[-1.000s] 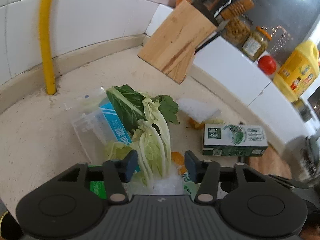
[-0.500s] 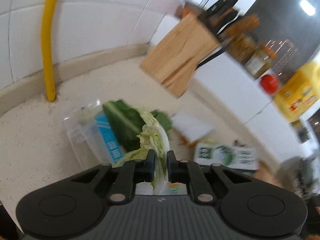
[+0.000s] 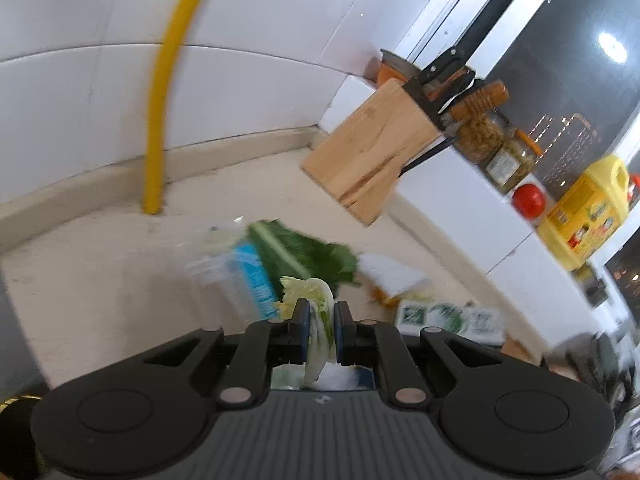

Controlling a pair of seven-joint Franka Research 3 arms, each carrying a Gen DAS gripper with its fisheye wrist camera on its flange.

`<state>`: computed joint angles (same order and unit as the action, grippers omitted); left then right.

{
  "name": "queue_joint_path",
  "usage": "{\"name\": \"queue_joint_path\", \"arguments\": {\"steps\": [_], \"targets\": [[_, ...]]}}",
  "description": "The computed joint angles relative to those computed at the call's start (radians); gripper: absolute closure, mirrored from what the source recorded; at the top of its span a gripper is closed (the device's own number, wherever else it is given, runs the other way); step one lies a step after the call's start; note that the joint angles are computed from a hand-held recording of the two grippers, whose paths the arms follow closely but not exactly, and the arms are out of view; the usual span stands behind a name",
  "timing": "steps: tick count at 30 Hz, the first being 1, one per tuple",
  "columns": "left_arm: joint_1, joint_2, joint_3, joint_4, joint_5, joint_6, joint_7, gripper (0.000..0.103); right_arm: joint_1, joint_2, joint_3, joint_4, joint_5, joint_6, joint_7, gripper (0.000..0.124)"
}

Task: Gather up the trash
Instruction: 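Lift the cabbage leaf with the left tool while the right tool grasps the clear plastic wrap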

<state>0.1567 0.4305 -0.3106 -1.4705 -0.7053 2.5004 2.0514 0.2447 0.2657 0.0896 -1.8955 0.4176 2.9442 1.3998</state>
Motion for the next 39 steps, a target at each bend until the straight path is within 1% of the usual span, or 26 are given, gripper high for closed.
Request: {"name": "queue_joint_path", "arguments": {"steps": [2, 3, 4, 5, 6, 8, 9, 12, 14, 15, 18, 19, 20, 22, 24, 25, 26, 27, 28, 29, 30, 31, 32, 34, 36, 39], "targets": [[0.007, -0.033, 0.004, -0.062, 0.010, 0.009, 0.043, 0.095, 0.021, 0.032, -0.027, 0.032, -0.043, -0.022, 0.039, 0.062], [0.008, -0.048, 0.010, -0.093, 0.022, 0.000, 0.062, 0.095, 0.043, 0.039, -0.054, 0.041, -0.084, -0.042, 0.078, 0.083], [0.004, -0.061, 0.019, -0.119, 0.035, 0.001, 0.065, 0.095, 0.065, 0.044, -0.084, 0.052, -0.133, -0.076, 0.129, 0.085], [-0.001, -0.073, 0.029, -0.145, 0.053, 0.004, 0.070, 0.094, 0.061, 0.039, -0.082, 0.047, -0.140, -0.087, 0.144, 0.088], [-0.008, -0.082, 0.039, -0.166, 0.074, 0.007, 0.071, 0.092, 0.052, 0.027, -0.073, 0.030, -0.139, -0.079, 0.141, 0.091], [-0.014, -0.099, 0.051, -0.204, 0.096, 0.020, 0.079, 0.083, 0.056, -0.011, -0.081, -0.015, -0.172, -0.067, 0.164, 0.093], [-0.015, -0.109, 0.052, -0.224, 0.099, 0.031, 0.091, 0.080, 0.048, -0.031, -0.075, -0.037, -0.170, -0.064, 0.163, 0.093], [-0.020, -0.130, 0.050, -0.265, 0.115, 0.065, 0.160, 0.067, 0.008, -0.105, -0.038, -0.103, -0.111, -0.084, 0.101, 0.093], [-0.036, -0.133, 0.055, -0.280, 0.145, 0.095, 0.181, 0.057, 0.003, -0.147, -0.033, -0.145, -0.101, -0.086, 0.073, 0.090], [-0.040, -0.130, 0.056, -0.283, 0.155, 0.105, 0.188, 0.056, 0.005, -0.161, -0.035, -0.156, -0.112, -0.094, 0.069, 0.086], [-0.068, -0.118, 0.069, -0.293, 0.226, 0.173, 0.147, 0.054, 0.019, -0.162, -0.048, -0.172, -0.189, -0.068, 0.108, 0.073], [-0.067, -0.114, 0.066, -0.293, 0.235, 0.184, 0.141, 0.050, 0.028, -0.157, -0.058, -0.171, -0.235, -0.063, 0.146, 0.066], [-0.071, -0.108, 0.067, -0.291, 0.252, 0.191, 0.121, 0.048, 0.033, -0.152, -0.063, -0.170, -0.264, -0.055, 0.174, 0.063], [-0.064, -0.095, 0.055, -0.284, 0.262, 0.199, 0.107, 0.048, 0.029, -0.140, -0.055, -0.165, -0.255, -0.041, 0.167, 0.052], [-0.073, -0.086, 0.062, -0.278, 0.299, 0.198, 0.058, 0.050, 0.039, -0.125, -0.065, -0.157, -0.293, -0.035, 0.197, 0.051], [-0.071, -0.083, 0.061, -0.276, 0.306, 0.195, 0.039, 0.058, 0.041, -0.119, -0.066, -0.153, -0.299, -0.037, 0.202, 0.051], [-0.060, -0.081, 0.051, -0.272, 0.298, 0.182, 0.035, 0.070, 0.041, -0.113, -0.067, -0.148, -0.302, -0.040, 0.208, 0.051], [-0.049, -0.079, 0.043, -0.266, 0.286, 0.159, 0.030, 0.077, 0.045, -0.107, -0.074, -0.142, -0.316, -0.049, 0.229, 0.052], [-0.044, -0.078, 0.040, -0.262, 0.278, 0.142, 0.018, 0.088, 0.046, -0.105, -0.075, -0.142, -0.318, -0.049, 0.239, 0.058], [-0.043, -0.081, 0.040, -0.265, 0.275, 0.136, 0.008, 0.094, 0.043, -0.106, -0.072, -0.144, -0.310, -0.051, 0.238, 0.063], [-0.042, -0.088, 0.041, -0.274, 0.274, 0.142, 0.003, 0.095, 0.044, -0.109, -0.073, -0.144, -0.313, -0.061, 0.249, 0.079], [-0.037, -0.097, 0.037, -0.287, 0.263, 0.151, 0.012, 0.097, 0.044, -0.111, -0.074, -0.143, -0.312, -0.079, 0.264, 0.085], [-0.029, -0.108, 0.031, -0.301, 0.245, 0.157, 0.025, 0.098, 0.040, -0.115, -0.072, -0.143, -0.298, -0.097, 0.274, 0.086], [-0.012, -0.128, 0.020, -0.321, 0.198, 0.153, 0.055, 0.099, 0.042, -0.132, -0.074, -0.163, -0.306, -0.092, 0.305, 0.089], [0.006, -0.147, 0.011, -0.333, 0.130, 0.129, 0.110, 0.100, 0.056, -0.155, -0.090, -0.189, -0.380, -0.076, 0.384, 0.090], [0.011, -0.191, 0.020, -0.375, 0.043, 0.120, 0.182, 0.100, 0.065, -0.197, -0.096, -0.229, -0.485, -0.060, 0.507, 0.091]]}}
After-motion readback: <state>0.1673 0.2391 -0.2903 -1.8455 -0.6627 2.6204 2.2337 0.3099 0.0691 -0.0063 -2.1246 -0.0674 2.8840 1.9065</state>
